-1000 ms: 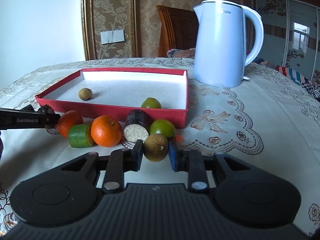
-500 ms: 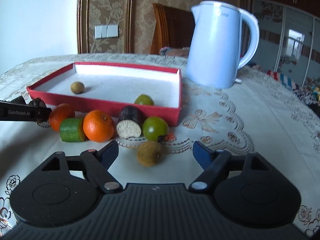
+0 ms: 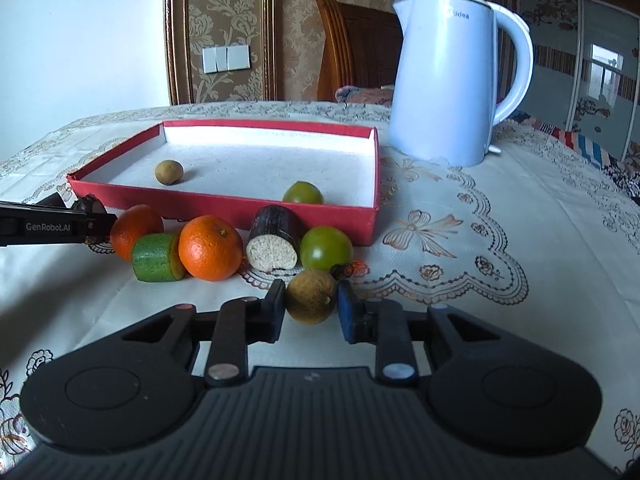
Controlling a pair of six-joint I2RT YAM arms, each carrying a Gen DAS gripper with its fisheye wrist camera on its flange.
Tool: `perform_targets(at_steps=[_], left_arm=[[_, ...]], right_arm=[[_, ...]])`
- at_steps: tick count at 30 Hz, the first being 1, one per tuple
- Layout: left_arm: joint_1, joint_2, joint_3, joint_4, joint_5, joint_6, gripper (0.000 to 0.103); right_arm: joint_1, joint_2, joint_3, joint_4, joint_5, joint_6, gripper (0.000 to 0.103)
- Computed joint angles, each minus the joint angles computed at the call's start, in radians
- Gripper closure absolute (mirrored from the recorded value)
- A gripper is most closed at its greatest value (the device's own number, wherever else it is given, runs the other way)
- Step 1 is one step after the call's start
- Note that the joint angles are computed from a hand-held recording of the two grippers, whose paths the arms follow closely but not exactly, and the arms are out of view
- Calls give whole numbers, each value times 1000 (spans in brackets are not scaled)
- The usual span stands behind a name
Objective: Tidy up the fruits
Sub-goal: 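Carry the water chestnut and longan in both tools over the red tray, then lower the water chestnut into the tray with the left tool while the right tool releases the longan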
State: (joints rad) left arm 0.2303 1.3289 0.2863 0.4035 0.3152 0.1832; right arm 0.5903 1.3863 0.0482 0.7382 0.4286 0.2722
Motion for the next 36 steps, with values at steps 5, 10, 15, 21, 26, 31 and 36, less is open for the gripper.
perform_targets(at_steps=[5,10,15,21,26,31,36], left_arm=[[-8,-31,-31,35,-15,0,63],[-43,-55,-51,66,-60,3,63],[-70,-85,-25,32,-89,-14,63],[-124,-55,44,35,-149,-49,63],[-164,36,111,72,-205,-79,63],[-190,109,162,108,-256,-87,63],[-210,189,228,116,-290,-94,63]], right_arm=[[48,-20,-24,40,79,-10,77],[43,-10,-3,62,91,-47,77],[-14,-42,64,13,47,-114,77],[-101,21,176,-13,-23,-143,77],[-126,116,263,-30,-49,-144,77],[-127,214,355,-43,-36,-155,77],[-157,304,478,-119,-72,-122,77]])
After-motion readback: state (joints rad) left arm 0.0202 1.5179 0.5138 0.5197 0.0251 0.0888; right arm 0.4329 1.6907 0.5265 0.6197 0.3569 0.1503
